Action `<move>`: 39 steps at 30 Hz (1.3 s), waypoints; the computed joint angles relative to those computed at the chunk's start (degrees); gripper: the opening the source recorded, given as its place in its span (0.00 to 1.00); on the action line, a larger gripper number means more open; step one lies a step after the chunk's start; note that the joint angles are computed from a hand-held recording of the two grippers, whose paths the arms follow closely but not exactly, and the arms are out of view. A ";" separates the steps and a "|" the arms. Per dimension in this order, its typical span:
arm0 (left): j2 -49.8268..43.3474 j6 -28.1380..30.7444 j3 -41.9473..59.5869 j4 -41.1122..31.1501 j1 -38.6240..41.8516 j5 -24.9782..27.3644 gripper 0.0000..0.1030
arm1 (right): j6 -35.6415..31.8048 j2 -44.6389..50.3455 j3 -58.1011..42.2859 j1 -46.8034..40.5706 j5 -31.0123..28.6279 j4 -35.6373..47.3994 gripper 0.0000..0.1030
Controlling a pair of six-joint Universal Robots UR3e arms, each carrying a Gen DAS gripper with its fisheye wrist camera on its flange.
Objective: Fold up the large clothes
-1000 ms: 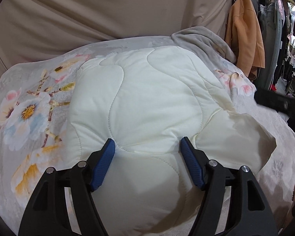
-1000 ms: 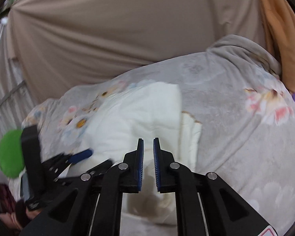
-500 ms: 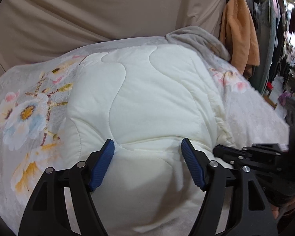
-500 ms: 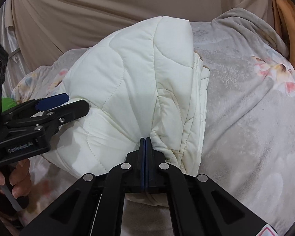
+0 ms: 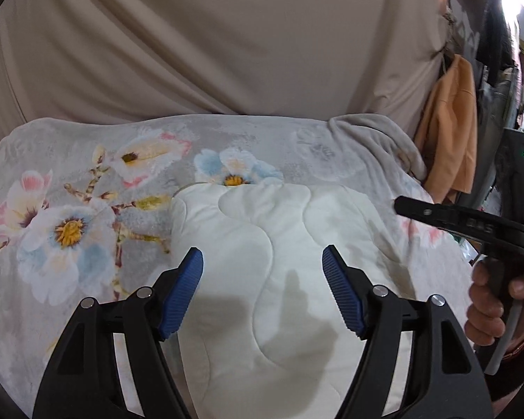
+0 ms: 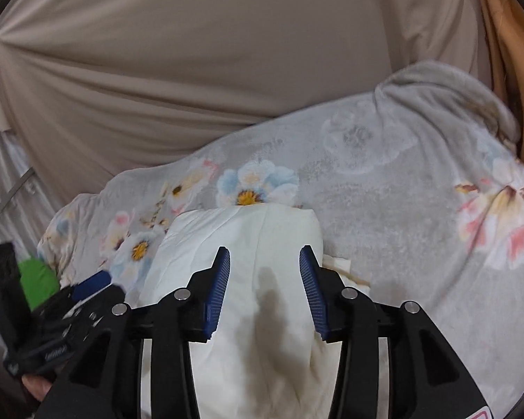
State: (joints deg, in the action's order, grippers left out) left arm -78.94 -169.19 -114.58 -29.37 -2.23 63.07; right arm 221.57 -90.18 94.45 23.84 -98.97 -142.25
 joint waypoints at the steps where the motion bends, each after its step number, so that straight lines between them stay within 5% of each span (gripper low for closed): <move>1: -1.28 -0.52 0.67 0.43 -0.35 0.47 0.67 | 0.13 2.57 -1.59 -1.60 2.19 1.16 0.42; 4: -5.55 -2.20 3.26 0.29 -1.29 0.85 0.67 | 0.26 8.06 -3.88 -4.91 6.17 3.59 0.44; 6: -6.75 -2.79 3.42 0.85 -1.47 0.75 0.67 | -0.01 7.03 -0.12 -6.34 10.18 -1.02 0.13; 9: -7.39 -2.52 2.83 1.70 -1.88 -0.07 0.67 | -0.95 1.09 7.20 -3.46 5.80 -12.21 0.05; 13: -9.09 -1.51 1.62 3.07 -3.78 0.03 0.67 | -0.12 -2.58 12.44 0.16 -3.12 -13.19 0.04; 17: -12.71 -2.68 -0.63 11.19 -8.46 5.70 0.68 | 0.42 2.71 20.53 -4.73 4.37 -18.06 0.04; 19: -13.88 -2.88 -0.09 12.35 -10.34 8.02 0.72 | 0.12 4.83 21.73 -4.16 3.22 -20.88 0.04; 25: -18.27 -1.64 -2.15 21.78 -16.74 19.38 0.81 | 3.83 -1.88 13.53 4.52 -10.36 -7.68 0.08; 33: -17.87 -2.17 -1.98 21.19 -16.01 18.78 0.81 | 6.98 -1.14 8.60 22.38 -17.24 5.96 0.06; 36: -15.96 -2.40 -2.04 18.81 -16.51 17.92 0.82 | 10.30 2.60 15.82 22.69 -16.71 -2.11 0.02; 39: -9.62 -1.66 -5.13 15.07 -16.10 16.68 0.80 | 14.79 -0.85 13.91 24.70 -18.78 1.54 0.03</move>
State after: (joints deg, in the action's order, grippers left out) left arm -88.56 -170.85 -119.71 -14.30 -18.33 79.76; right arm 236.37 -91.02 108.35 48.54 -117.75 -140.72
